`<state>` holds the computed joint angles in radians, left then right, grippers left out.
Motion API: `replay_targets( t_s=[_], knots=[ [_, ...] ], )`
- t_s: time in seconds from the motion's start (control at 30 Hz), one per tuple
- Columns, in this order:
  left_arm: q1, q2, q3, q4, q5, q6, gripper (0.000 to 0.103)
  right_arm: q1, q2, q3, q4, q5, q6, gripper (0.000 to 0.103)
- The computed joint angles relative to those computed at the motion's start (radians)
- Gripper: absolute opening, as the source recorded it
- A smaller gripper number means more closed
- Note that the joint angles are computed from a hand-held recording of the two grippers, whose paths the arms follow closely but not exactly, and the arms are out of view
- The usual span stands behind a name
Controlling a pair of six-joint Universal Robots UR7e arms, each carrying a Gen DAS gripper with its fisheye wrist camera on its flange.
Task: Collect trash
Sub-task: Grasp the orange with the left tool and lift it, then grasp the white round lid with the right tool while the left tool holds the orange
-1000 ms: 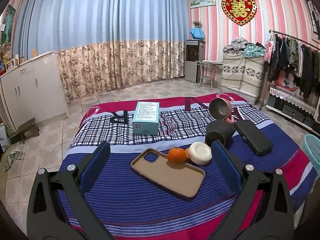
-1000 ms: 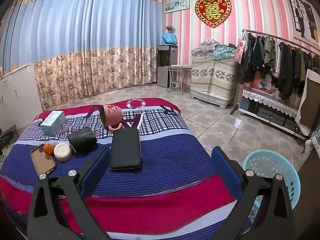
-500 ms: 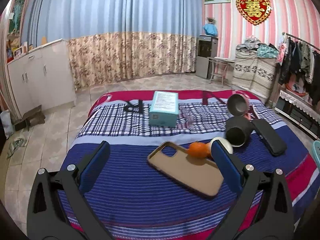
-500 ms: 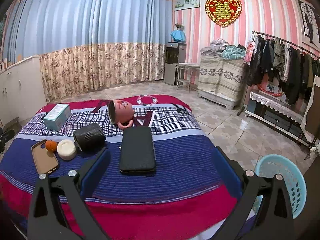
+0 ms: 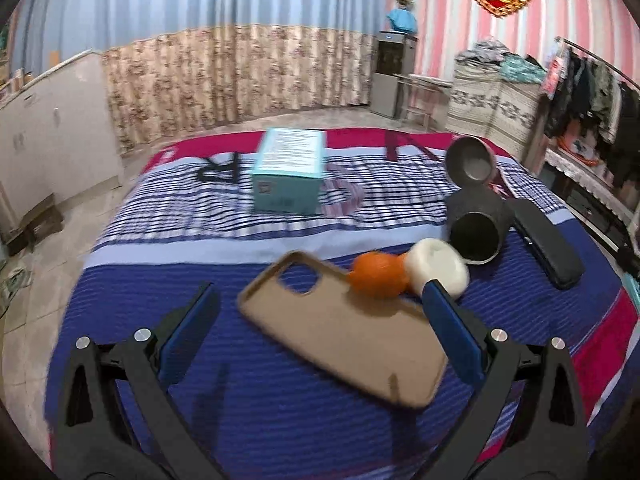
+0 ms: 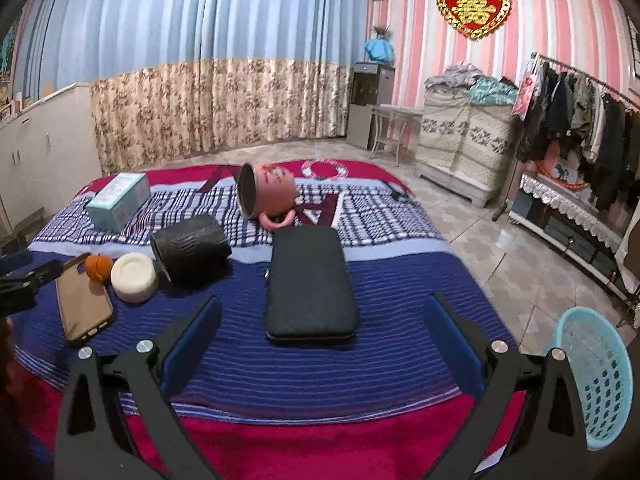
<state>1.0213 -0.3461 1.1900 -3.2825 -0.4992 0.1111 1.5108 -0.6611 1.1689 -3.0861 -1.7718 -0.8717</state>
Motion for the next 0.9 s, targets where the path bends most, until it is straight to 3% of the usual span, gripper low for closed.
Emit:
replay_targets(
  t_s=[0.13, 0.27, 0.4, 0.53, 0.77, 0.9],
  knots=[
    [0.017, 0.028, -0.073, 0.100, -0.058, -0.014, 0.089, -0.005, 0.007, -0.013, 0.041, -0.003, 0.010, 0.098],
    [0.043, 0.033, -0.121, 0.242, -0.148, -0.059, 0.053, -0.003, 0.015, -0.027, 0.087, -0.007, 0.023, 0.098],
    [0.049, 0.034, -0.123, 0.254, -0.181, -0.056, 0.030, 0.008, 0.023, -0.020, 0.104, -0.004, 0.004, 0.098],
    [0.041, -0.002, -0.055, 0.202, -0.165, -0.051, 0.026, 0.023, 0.031, -0.009, 0.124, 0.000, -0.015, 0.098],
    [0.019, -0.094, 0.137, 0.013, -0.056, -0.040, 0.024, 0.054, 0.071, -0.025, 0.191, 0.016, -0.053, 0.098],
    [0.016, -0.138, 0.223, -0.051, -0.033, -0.045, 0.024, 0.065, 0.102, -0.064, 0.289, 0.028, -0.032, 0.090]
  ],
)
